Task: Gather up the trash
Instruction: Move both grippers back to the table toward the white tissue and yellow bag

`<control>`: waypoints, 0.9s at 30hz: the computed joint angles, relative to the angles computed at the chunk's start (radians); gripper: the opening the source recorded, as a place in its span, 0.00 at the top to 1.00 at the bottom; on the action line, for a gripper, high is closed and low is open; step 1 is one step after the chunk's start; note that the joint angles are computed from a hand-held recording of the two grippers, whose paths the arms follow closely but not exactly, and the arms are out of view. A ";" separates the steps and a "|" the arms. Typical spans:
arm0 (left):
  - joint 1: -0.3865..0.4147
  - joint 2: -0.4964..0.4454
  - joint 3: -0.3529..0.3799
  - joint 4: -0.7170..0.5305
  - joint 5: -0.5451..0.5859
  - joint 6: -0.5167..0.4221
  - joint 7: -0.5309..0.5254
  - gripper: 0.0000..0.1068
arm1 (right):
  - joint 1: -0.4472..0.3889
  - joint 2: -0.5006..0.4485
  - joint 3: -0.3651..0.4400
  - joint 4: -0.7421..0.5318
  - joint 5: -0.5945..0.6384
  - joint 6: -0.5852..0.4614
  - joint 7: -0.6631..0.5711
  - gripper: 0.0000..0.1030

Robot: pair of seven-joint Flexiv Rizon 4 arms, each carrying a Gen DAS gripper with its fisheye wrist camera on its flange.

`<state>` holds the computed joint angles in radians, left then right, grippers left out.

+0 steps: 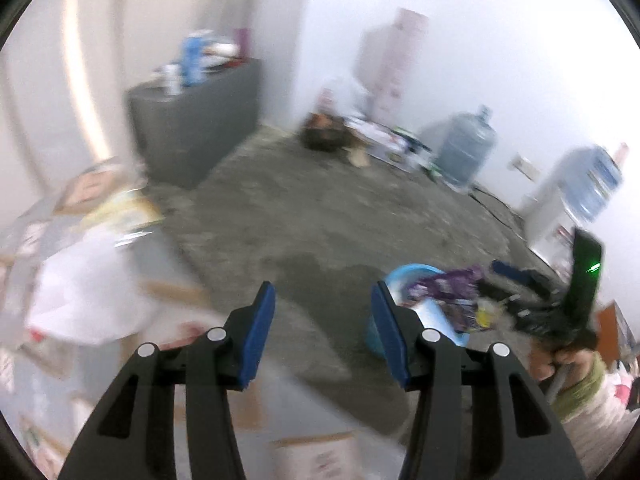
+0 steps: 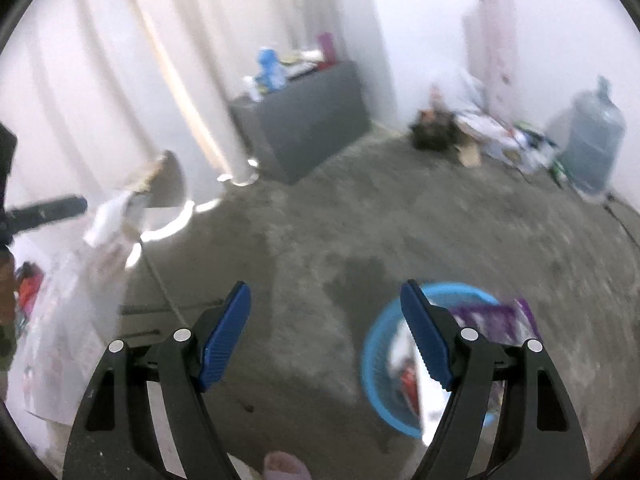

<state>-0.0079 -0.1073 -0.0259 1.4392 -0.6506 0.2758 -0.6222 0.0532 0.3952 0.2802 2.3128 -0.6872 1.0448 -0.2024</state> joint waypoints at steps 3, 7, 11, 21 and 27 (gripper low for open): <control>0.045 -0.031 0.027 -0.023 -0.007 0.043 -0.005 0.54 | 0.005 -0.093 -0.018 -0.075 -0.047 0.081 -0.017 0.29; 0.109 -0.093 0.035 -0.069 -0.028 0.086 -0.055 0.54 | 0.054 -0.258 -0.054 -0.216 -0.068 0.168 -0.066 0.29; 0.157 -0.172 0.017 -0.140 -0.039 0.102 -0.109 0.54 | 0.136 -0.417 -0.097 -0.366 0.009 0.189 -0.176 0.29; 0.175 -0.333 -0.028 -0.282 0.065 0.169 -0.176 0.54 | 0.282 -0.754 -0.171 -0.829 0.256 -0.028 -0.498 0.31; 0.178 -0.369 -0.038 -0.316 0.112 0.176 -0.196 0.70 | 0.311 -0.866 -0.200 -1.011 0.324 -0.188 -0.568 0.40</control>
<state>0.1699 -0.4760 -0.0639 1.1231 -0.5382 0.4521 -0.8182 0.3640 -0.4704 0.0804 1.3019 -0.3628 0.8564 -0.7705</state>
